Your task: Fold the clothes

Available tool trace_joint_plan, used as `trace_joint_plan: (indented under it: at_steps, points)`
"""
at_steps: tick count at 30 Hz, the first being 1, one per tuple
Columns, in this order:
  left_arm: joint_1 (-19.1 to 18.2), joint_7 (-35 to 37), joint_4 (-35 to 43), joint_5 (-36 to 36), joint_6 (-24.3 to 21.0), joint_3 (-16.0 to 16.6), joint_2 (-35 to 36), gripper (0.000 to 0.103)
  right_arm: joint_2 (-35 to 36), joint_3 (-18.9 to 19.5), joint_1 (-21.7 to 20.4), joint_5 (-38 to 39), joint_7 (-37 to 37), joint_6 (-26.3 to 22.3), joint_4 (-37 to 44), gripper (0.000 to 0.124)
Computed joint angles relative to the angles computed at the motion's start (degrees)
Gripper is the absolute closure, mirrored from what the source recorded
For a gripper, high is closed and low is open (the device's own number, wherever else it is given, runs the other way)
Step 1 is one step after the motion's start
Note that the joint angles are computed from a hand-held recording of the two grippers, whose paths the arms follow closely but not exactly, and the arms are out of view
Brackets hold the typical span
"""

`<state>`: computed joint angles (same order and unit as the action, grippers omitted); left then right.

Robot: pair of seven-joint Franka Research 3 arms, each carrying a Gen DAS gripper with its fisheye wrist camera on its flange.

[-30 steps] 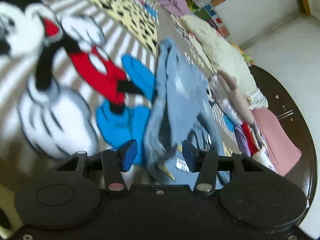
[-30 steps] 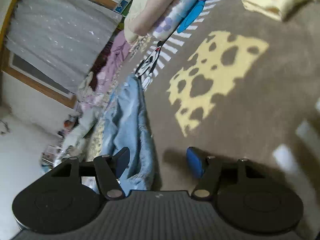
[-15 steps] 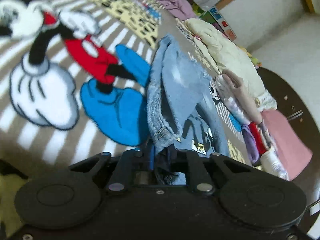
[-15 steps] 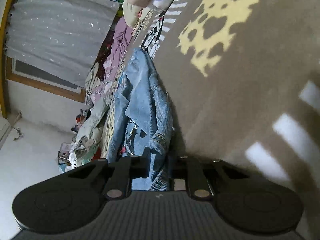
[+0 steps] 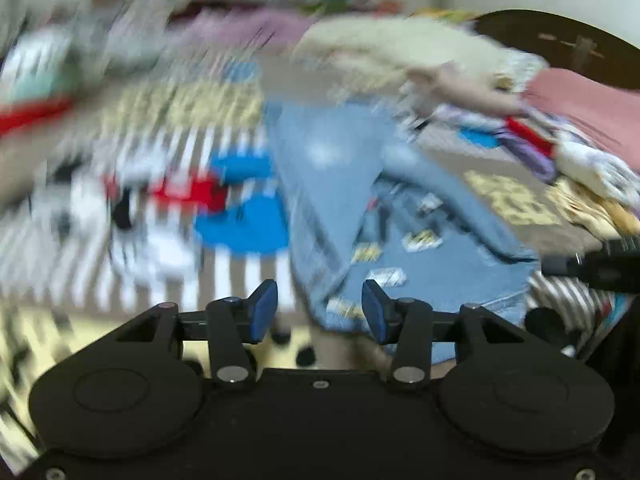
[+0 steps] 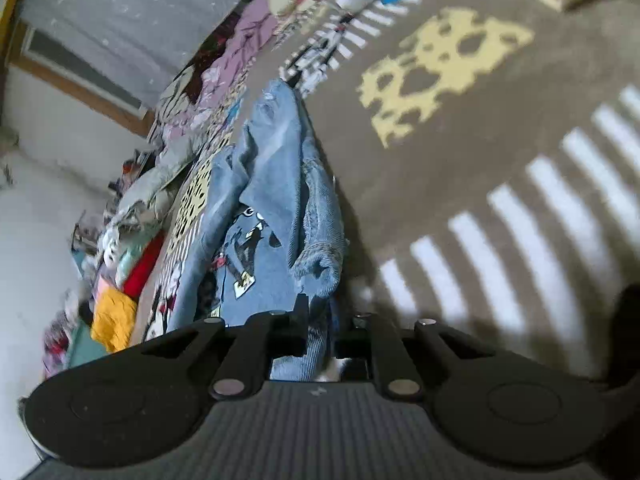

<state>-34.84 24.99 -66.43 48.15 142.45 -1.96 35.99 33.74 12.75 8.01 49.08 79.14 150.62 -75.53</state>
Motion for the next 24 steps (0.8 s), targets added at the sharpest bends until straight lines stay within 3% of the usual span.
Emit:
trace_joint_plan:
  at_steps: [3, 6, 12, 16, 19, 20, 24]
  points:
    - [-2.86, 12.71, 2.11, 7.15, -3.93, 1.24, 0.45, 0.046, -2.09, 0.57, 0.07, -2.2, -10.64, 3.76, -0.89, 0.108]
    - [-4.72, 27.81, 2.99, 12.01, -7.13, 1.53, 1.92, 0.045, -2.87, 0.98, 0.49, -6.55, -24.57, 6.29, -0.43, 0.087]
    - [-4.88, 45.08, -0.89, 18.0, -7.01, 2.53, 3.5, 0.044, -3.01, -1.04, 3.93, -19.63, -48.23, 12.24, -2.82, 0.084]
    - [-4.69, 46.04, -3.47, 22.89, -3.49, 4.11, 3.39, 0.044, -5.35, -1.51, 4.54, -25.55, -57.87, 17.6, -9.97, 0.084]
    - [-5.48, 40.07, -4.73, 29.79, -0.85, 6.19, 3.37, 0.045, -5.92, -5.33, 7.46, -32.22, -59.09, 21.88, -14.53, 0.08]
    - [-5.61, 38.18, -4.78, 32.06, -0.07, 6.63, 3.56, 0.045, -5.59, -4.6, 7.06, -32.73, -60.86, 24.79, -15.72, 0.076]
    - [-5.82, 33.28, -3.52, 40.03, 1.85, 7.73, 5.0, 0.046, -1.94, 8.17, -2.47, -35.8, -68.94, 38.06, -18.68, 0.059]
